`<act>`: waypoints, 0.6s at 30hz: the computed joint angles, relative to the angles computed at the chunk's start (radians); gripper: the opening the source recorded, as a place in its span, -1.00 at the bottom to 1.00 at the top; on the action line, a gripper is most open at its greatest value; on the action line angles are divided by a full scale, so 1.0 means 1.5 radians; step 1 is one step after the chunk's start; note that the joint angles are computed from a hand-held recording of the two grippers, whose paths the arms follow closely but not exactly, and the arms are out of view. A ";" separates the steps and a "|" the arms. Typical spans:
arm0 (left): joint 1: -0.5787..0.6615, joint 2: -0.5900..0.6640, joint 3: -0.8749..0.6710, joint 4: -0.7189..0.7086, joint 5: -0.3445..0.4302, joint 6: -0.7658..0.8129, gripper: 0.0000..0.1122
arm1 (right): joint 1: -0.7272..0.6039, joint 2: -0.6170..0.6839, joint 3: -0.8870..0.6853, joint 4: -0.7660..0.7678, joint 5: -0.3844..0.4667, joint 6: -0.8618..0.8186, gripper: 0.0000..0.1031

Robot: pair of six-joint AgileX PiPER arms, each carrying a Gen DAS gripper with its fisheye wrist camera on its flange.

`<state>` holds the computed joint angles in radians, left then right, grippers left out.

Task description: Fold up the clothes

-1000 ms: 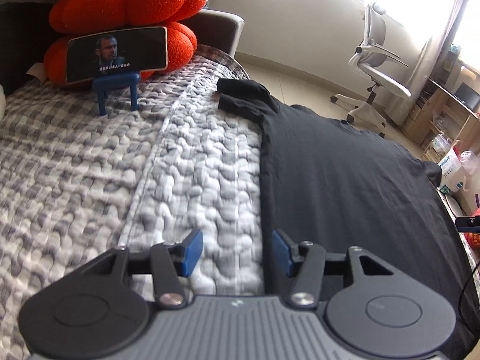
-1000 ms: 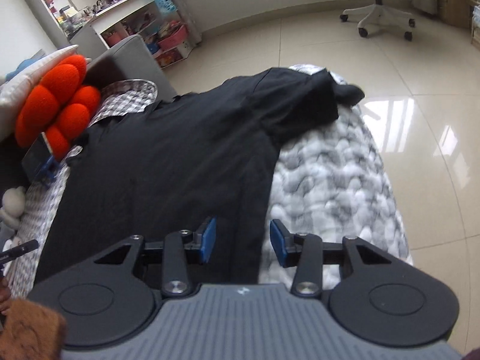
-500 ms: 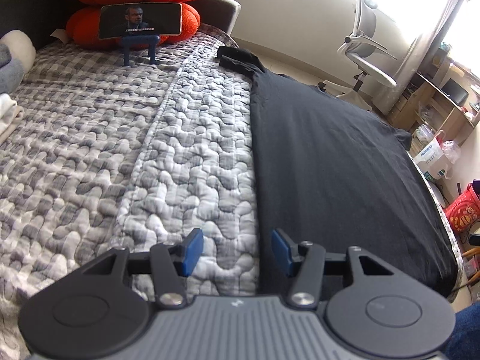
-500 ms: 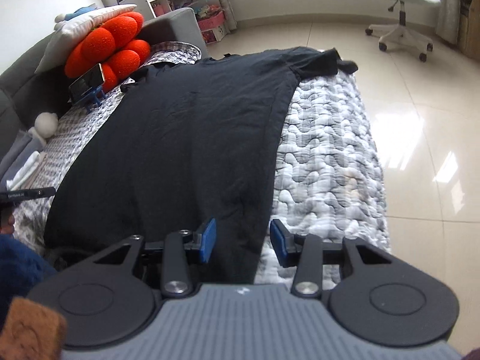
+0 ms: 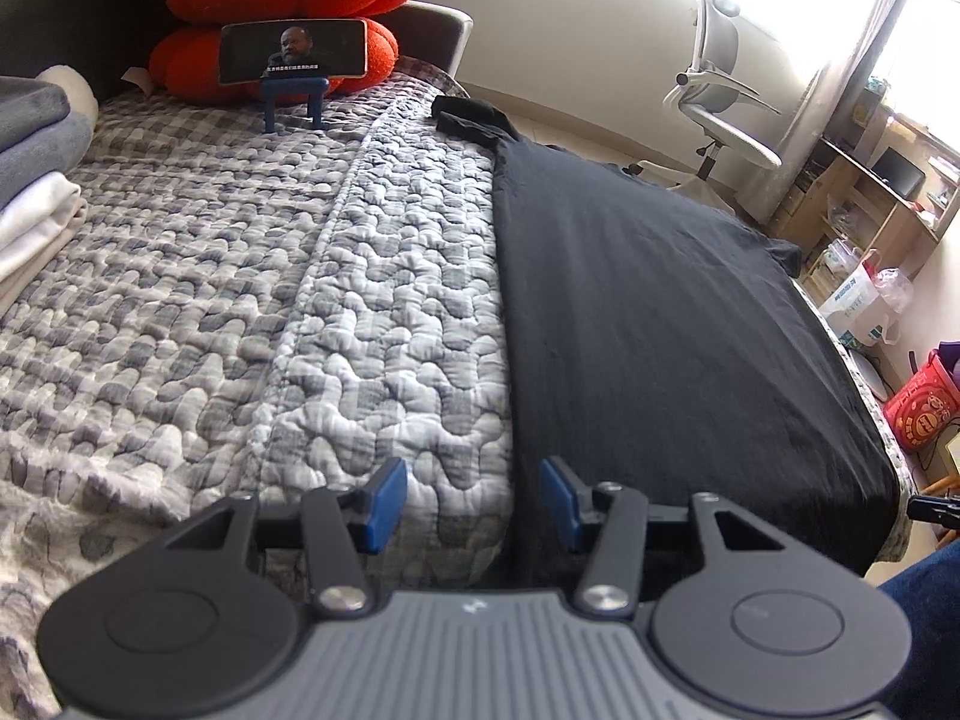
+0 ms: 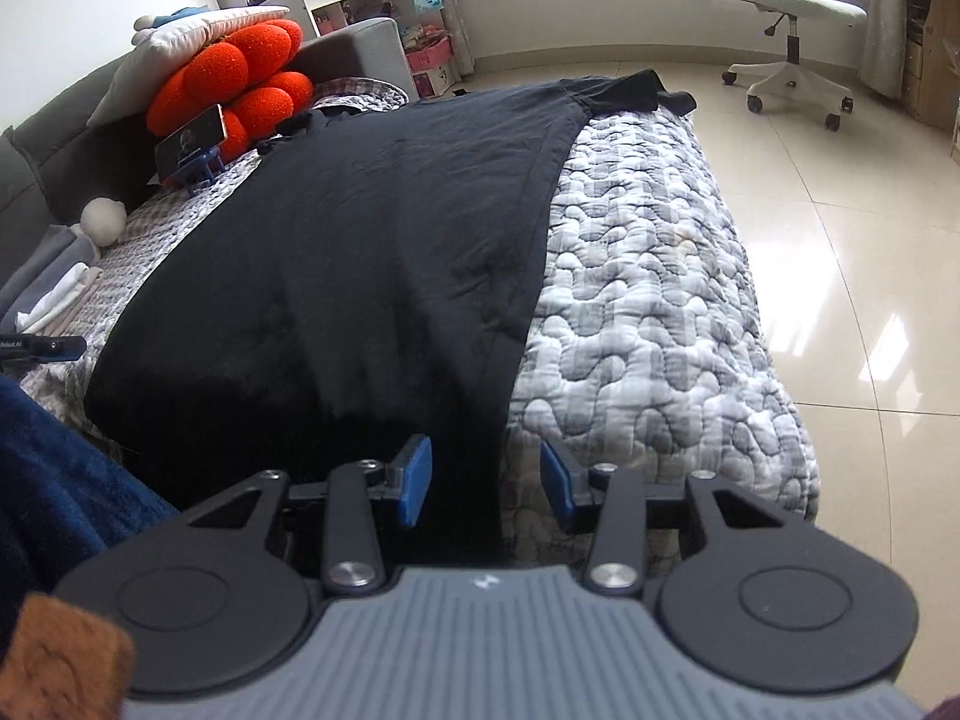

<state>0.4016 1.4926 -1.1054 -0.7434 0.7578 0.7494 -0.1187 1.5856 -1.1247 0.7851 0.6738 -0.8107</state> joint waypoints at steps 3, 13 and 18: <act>0.028 -0.018 0.024 -0.027 0.018 0.041 -0.11 | -0.006 -0.013 0.028 0.025 -0.004 -0.017 -0.13; 0.033 -0.007 0.097 -0.160 0.040 0.239 -0.12 | 0.012 -0.014 0.083 0.085 -0.044 -0.088 -0.13; 0.053 0.027 0.103 -0.206 0.090 0.359 -0.16 | 0.012 -0.012 0.117 0.113 -0.065 -0.140 -0.13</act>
<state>0.4814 1.5336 -0.9505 -1.0531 0.8933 1.2873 -0.1011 1.5671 -0.9486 0.9548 0.5770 -1.0204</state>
